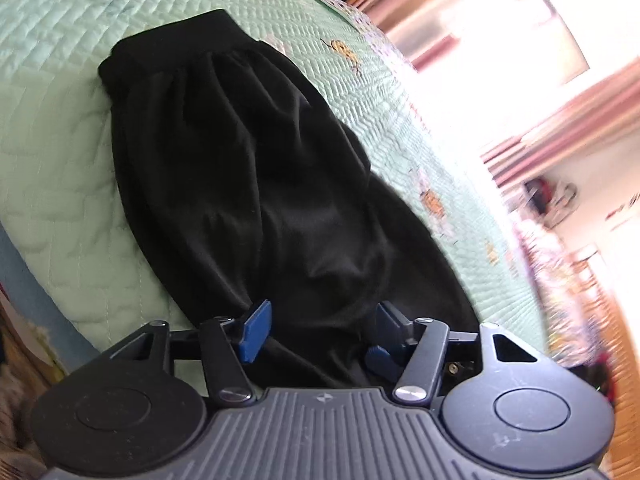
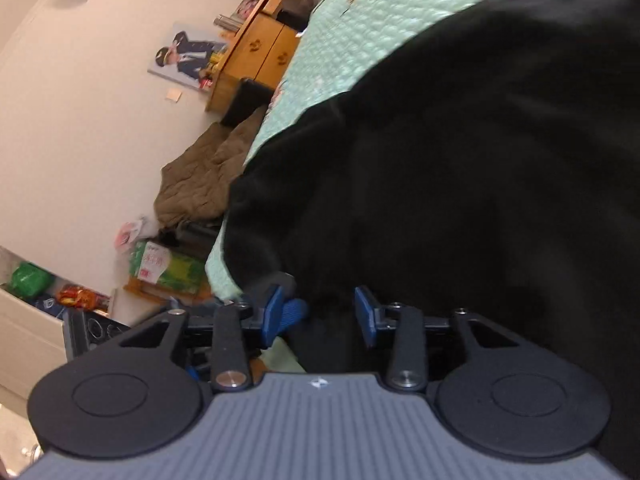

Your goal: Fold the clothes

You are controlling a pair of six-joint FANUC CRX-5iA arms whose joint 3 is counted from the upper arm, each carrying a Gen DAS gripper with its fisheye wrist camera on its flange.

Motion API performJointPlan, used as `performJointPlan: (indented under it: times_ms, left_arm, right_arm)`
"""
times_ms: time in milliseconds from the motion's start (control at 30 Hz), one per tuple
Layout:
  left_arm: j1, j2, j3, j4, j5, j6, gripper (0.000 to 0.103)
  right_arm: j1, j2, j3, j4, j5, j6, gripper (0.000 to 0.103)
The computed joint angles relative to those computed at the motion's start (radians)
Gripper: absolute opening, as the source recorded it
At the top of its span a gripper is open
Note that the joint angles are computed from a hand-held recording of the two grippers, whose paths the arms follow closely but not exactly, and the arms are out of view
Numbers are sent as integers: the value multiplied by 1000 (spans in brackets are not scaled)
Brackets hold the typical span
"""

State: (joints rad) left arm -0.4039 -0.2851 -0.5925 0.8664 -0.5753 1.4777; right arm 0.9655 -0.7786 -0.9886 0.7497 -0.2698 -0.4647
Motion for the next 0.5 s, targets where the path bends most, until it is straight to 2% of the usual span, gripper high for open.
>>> performJointPlan:
  times_ms: [100,167,233,333,367,400,433,467,500]
  left_arm:
    - [-6,-38,-42,56,42,-29,61]
    - [-17,-71,-63,86,88,-61,61]
    - [-28,-91,-81,153,127,-130,62]
    - [-10,-85,-50,146,149,-149,66]
    - [11,-68,-15,95,138,-115,69]
    - [24,-48,7,77,139,-113,69]
    - [38,-27,31,50,137,-98,69]
    - [56,-3,55,23,132,-72,69]
    - [74,22,76,10,125,-56,69]
  right_arm:
    - [30,-51,-25,138,-50,-90,41]
    - [17,-62,-39,181,-12,-121,41]
    - [-7,-44,-42,166,52,-101,41]
    - [31,-8,-24,72,26,-31,40]
    - [43,5,-16,40,17,-6,33]
    - [48,1,-27,60,3,-29,26]
    - [52,-6,-41,89,-12,-60,9]
    - [58,-13,-54,116,-28,-89,0]
    - [37,-17,-68,130,1,-120,0]
